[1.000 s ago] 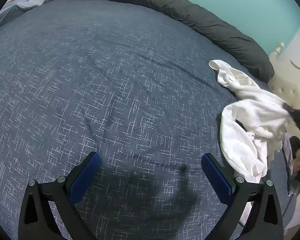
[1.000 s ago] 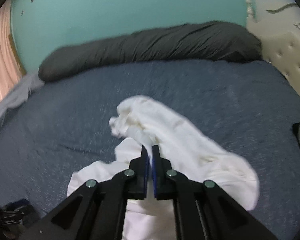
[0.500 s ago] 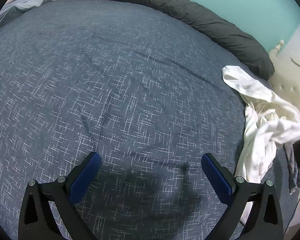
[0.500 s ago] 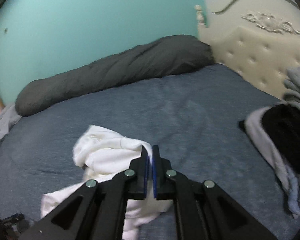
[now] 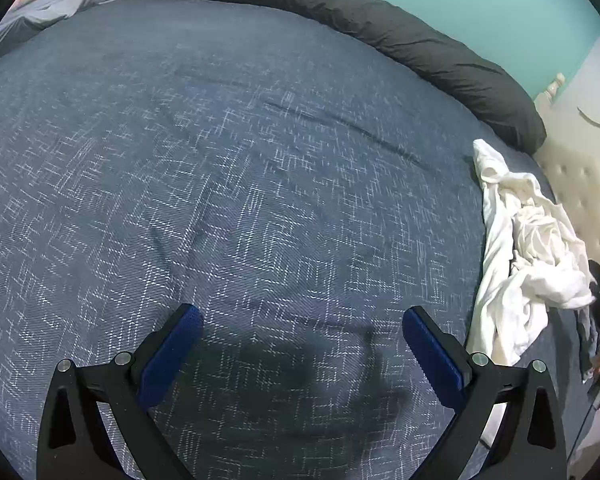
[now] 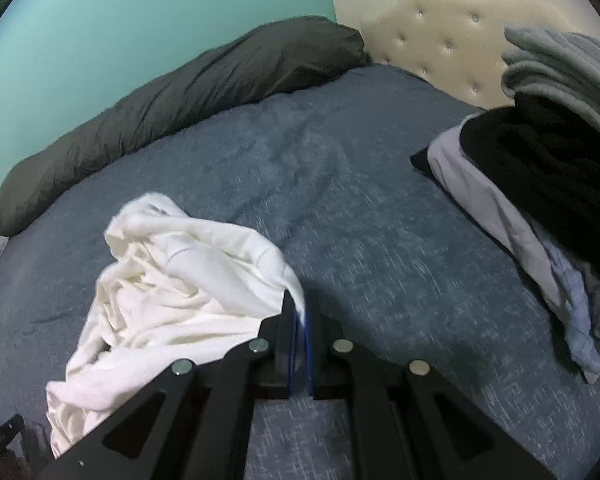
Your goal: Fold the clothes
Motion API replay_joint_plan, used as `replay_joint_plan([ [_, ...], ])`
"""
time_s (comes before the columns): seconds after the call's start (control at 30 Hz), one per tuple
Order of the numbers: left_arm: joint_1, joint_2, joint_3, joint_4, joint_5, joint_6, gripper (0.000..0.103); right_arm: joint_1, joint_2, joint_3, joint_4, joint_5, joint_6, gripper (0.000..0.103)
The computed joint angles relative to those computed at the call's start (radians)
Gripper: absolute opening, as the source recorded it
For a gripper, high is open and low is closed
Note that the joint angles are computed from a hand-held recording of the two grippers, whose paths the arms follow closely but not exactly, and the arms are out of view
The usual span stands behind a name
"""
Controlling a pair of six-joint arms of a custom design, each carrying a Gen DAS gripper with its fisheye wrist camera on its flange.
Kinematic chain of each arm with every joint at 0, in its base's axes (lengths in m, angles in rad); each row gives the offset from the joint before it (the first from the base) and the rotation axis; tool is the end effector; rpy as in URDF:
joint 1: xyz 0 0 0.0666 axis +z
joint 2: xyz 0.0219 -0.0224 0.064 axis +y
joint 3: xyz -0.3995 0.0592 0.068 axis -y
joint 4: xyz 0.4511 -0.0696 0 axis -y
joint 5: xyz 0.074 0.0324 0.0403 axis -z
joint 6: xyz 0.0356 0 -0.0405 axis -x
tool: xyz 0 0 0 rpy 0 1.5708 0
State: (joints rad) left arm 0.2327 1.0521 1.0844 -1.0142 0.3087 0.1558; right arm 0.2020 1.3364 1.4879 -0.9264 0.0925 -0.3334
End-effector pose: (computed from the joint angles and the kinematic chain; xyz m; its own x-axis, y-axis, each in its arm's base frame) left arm 0.3855 0.0798 0.4360 -0.7907 -0.3393 -0.5095 -0.1804 0.9245 -0.3358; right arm 0.5094 0.1006 0.5263 -0.6919 0.1909 -0.6963 0.0966 0.9802 0.1728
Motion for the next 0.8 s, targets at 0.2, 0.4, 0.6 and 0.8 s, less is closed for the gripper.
replay_joint_plan([
  [0.2, -0.001, 0.004, 0.001, 0.001, -0.001, -0.002, 0.103, 0.024, 0.008, 0.031, 0.056, 0.001, 0.018, 0.006],
  [0.4, -0.013, 0.008, -0.001, 0.01, -0.01, 0.006, 0.103, 0.036, 0.043, 0.081, 0.08, 0.084, -0.04, 0.062],
  [0.6, -0.014, 0.007, -0.003, 0.013, -0.012, 0.007, 0.103, 0.058, 0.175, 0.209, -0.022, -0.035, 0.091, 0.062],
  [0.8, -0.014, 0.006, -0.004, 0.011, -0.017, 0.001, 0.103, 0.076, 0.279, 0.29, -0.086, 0.007, 0.113, 0.062],
])
